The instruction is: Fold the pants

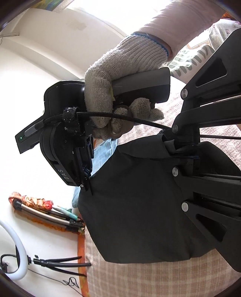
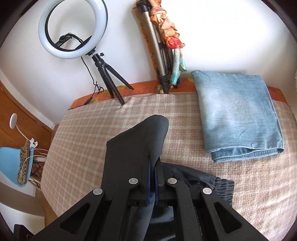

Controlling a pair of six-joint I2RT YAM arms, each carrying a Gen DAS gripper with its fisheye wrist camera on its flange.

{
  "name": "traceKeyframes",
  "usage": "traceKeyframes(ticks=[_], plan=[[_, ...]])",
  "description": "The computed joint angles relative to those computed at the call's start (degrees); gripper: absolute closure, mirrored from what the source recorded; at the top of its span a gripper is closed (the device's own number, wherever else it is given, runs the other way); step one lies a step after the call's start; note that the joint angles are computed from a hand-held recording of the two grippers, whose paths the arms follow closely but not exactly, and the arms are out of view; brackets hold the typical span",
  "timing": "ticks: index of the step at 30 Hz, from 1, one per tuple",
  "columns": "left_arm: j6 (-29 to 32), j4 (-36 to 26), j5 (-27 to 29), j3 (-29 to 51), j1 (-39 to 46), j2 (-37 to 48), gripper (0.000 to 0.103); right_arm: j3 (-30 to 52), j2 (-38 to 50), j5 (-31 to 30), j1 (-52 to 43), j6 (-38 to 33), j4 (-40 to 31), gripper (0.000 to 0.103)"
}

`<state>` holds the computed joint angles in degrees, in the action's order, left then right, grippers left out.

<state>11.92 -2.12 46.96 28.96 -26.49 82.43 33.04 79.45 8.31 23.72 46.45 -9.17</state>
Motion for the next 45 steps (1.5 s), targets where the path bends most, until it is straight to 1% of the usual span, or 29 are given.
traceKeyframes(ticks=[2,6,9,12,16,19,20,22,23,24,25,26,28,29,30,32,34,35,36,38,40,42,43,45], plan=[[-2.19,2.95,-2.30,-0.35,-4.37,1.48,0.098,-3.98,-2.65,-1.54,-3.05,-1.28,1.35,0.102],[-4.14,6.31,-5.53,0.21,-10.23,4.78,0.098,-10.76,-7.21,-4.58,-9.10,-4.93,3.82,0.102],[-5.56,7.58,-7.04,1.86,-13.14,7.66,0.098,-14.23,-8.04,-6.79,-13.15,-6.90,6.38,0.102],[-6.29,8.91,-8.67,2.93,-15.39,10.14,0.098,-17.01,-6.87,-9.03,-16.63,-8.93,10.11,0.102],[-6.64,10.02,-9.92,3.60,-17.11,12.44,0.098,-19.16,-2.27,-10.70,-19.44,-10.67,15.84,0.102],[-5.87,8.64,-9.86,4.01,-17.36,12.83,0.098,-20.74,0.85,-12.11,-20.93,-11.13,19.98,0.102],[-5.64,7.91,-10.26,4.49,-17.66,12.95,0.094,-21.03,2.18,-12.30,-21.11,-11.20,21.36,0.097],[-3.77,5.45,-10.41,4.48,-17.45,11.66,0.088,-21.47,2.67,-10.94,-20.61,-11.15,21.78,0.092],[-3.12,4.89,-10.60,3.90,-17.37,10.47,0.088,-21.57,2.30,-10.10,-20.42,-11.12,21.08,0.081],[-2.02,3.89,-10.47,3.43,-16.89,9.16,0.088,-21.60,1.42,-9.42,-20.25,-11.00,19.99,0.068],[-0.86,2.55,-10.21,3.04,-16.22,7.76,0.084,-21.97,-0.35,-8.79,-20.11,-10.81,18.81,0.064],[0.35,0.97,-9.73,2.73,-15.32,6.36,0.074,-22.38,-2.63,-7.83,-19.74,-10.27,17.29,0.061],[2.57,-2.06,-8.60,1.45,-12.85,2.65,0.062,-23.31,-8.87,-6.70,-19.15,-9.67,13.31,0.061],[3.92,-3.57,-7.79,1.10,-11.13,1.33,0.061,-23.47,-12.35,-5.65,-18.17,-9.07,10.49,0.055],[5.76,-5.78,-6.77,0.79,-9.04,-0.24,0.061,-23.35,-16.18,-3.93,-16.59,-8.39,6.84,0.048],[10.17,-9.97,-4.90,0.52,-3.74,-2.70,0.061,-22.51,-23.36,1.26,-11.09,-5.93,-0.68,0.042],[14.88,-13.11,-3.31,-0.02,2.27,-4.06,0.059,-21.22,-28.67,5.87,-4.23,-3.15,-6.89,0.042],[16.93,-13.84,-2.75,-0.11,5.60,-3.66,0.059,-20.48,-30.28,7.98,-0.53,-1.72,-9.07,0.042],[19.69,-16.16,-1.95,-0.07,9.34,-3.53,0.058,-19.53,-30.61,9.76,2.84,-0.61,-10.19,0.042],[25.30,-19.99,-1.10,0.76,16.96,-0.77,0.058,-17.81,-29.56,12.22,8.47,1.29,-10.48,0.042],[28.87,-21.02,-1.36,2.10,22.82,4.36,0.058,-16.11,-26.22,12.19,11.53,1.65,-7.97,0.042],[29.94,-20.80,-2.43,3.87,26.73,10.05,0.058,-14.16,-20.48,10.67,12.74,0.63,-3.14,0.042],[28.40,-19.18,-2.98,4.57,27.20,12.67,0.058,-12.89,-17.19,9.79,12.92,0.09,-0.87,0.042],[28.04,-18.93,-3.11,6.13,28.69,16.70,0.058,-10.36,-10.23,7.14,13.04,-1.27,4.38,0.042]])
